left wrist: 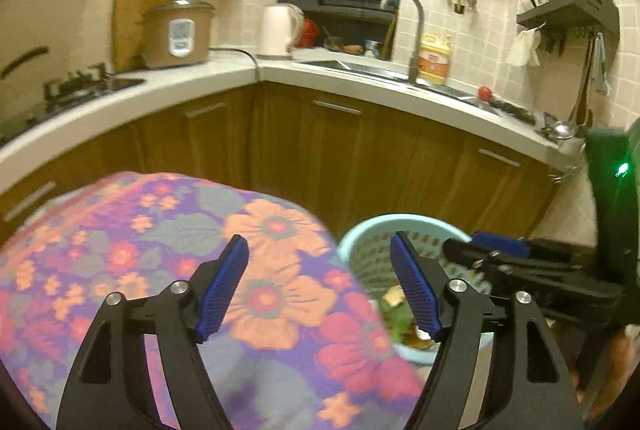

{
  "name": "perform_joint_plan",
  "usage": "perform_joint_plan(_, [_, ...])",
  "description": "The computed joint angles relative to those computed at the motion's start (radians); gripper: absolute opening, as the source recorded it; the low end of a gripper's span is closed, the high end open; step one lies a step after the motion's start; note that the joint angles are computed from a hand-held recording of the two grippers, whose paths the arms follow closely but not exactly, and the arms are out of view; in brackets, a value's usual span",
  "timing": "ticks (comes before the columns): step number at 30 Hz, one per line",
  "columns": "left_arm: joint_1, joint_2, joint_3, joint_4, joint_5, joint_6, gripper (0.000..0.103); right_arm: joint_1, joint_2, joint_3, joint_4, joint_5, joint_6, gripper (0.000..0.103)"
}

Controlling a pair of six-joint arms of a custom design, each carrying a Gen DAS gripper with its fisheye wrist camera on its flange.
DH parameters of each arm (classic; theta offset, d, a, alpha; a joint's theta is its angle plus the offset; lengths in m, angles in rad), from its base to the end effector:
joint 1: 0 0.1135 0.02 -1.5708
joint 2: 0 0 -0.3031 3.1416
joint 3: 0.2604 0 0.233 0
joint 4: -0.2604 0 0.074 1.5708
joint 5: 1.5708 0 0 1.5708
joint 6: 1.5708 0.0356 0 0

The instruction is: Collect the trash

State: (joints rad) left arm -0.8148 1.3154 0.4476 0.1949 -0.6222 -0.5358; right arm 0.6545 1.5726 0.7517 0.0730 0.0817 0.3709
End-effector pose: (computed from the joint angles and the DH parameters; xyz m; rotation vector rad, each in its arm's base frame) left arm 0.1628 -0.1424 0.2096 -0.0298 2.1034 -0.1043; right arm 0.2383 0.1792 0.2183 -0.2910 2.3357 0.4199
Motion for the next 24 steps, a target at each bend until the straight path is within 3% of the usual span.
perform_joint_plan(10, [-0.154,-0.182,-0.097,-0.229,-0.292,-0.203,0.078,0.229,-0.026,-0.064,0.073,0.253,0.097,0.062])
perform_joint_plan(16, [-0.2,-0.198,-0.157,-0.231,-0.356,-0.292,0.084,0.302,-0.068,-0.128,0.126,0.363,0.16,0.073])
perform_joint_plan(21, [-0.248,-0.136,-0.106,-0.38,-0.466,-0.428,0.086,0.359,-0.094,-0.148,0.15,0.474,0.178,0.082])
perform_joint_plan(24, [-0.253,-0.131,-0.103,-0.385,-0.455,-0.434,0.086,0.407,-0.101,-0.157,0.155,0.573,0.189,0.09])
